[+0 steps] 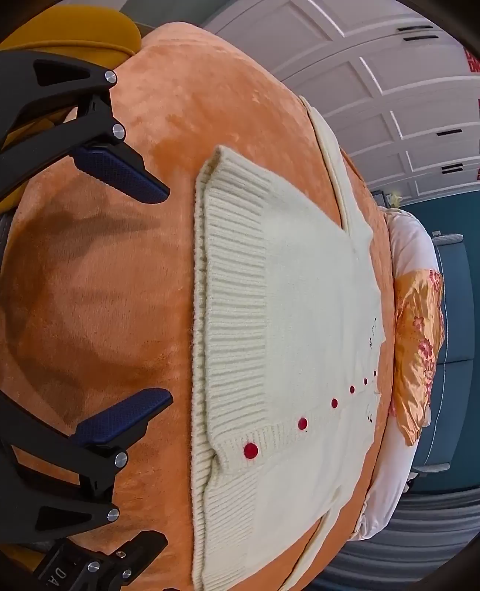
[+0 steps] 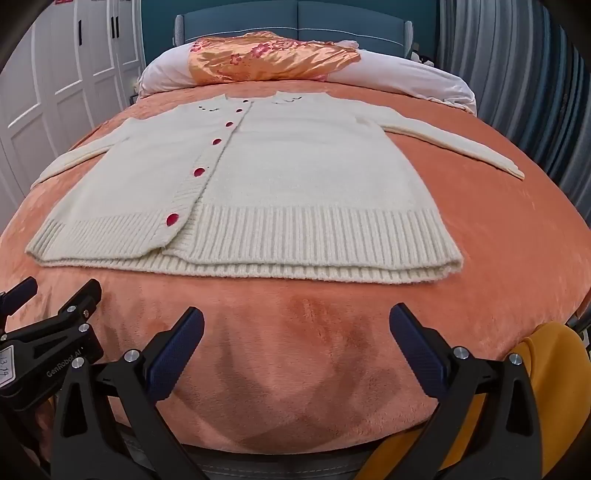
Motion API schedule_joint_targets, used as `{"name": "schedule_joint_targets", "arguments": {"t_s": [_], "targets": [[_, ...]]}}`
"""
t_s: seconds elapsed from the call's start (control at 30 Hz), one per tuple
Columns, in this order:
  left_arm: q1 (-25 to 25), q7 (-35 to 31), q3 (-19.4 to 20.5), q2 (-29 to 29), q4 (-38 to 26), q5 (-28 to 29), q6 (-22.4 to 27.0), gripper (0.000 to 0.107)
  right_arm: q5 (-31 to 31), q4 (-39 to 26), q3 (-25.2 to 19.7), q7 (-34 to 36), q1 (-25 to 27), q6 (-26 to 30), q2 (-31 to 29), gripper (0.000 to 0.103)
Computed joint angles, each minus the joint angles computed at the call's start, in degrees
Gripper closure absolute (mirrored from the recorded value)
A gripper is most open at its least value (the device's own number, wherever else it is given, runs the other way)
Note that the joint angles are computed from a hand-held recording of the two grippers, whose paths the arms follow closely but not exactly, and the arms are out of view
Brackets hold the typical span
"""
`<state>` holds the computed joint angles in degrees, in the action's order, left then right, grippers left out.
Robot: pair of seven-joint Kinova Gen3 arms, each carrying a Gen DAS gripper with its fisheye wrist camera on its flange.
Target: Fold small clothes
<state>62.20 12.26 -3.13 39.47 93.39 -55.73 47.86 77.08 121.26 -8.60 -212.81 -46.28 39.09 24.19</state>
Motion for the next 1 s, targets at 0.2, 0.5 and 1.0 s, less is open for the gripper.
{"name": "schedule_joint_targets", "arguments": {"t_s": [0.2,0.5,1.0], "targets": [[0.10,-1.96,0.24,0.82,-2.20,1.55,1.75,0.010,0.11,0.07,0.08,-0.12,-0.11,-0.15,-0.13,0.005],[0.22,1.05,-0.71,-0.32,0.85,-0.83,-1.22,0.010,-0.19,0.41,-0.28,-0.15,-0.03,0.27,-0.57,0.005],[-0.33,-0.27,0.20,0.02,-0.16,-0.23,-0.05,0.010,-0.85,0.70,-0.28,0.18,-0.03,0.32,-1.14,0.005]]}}
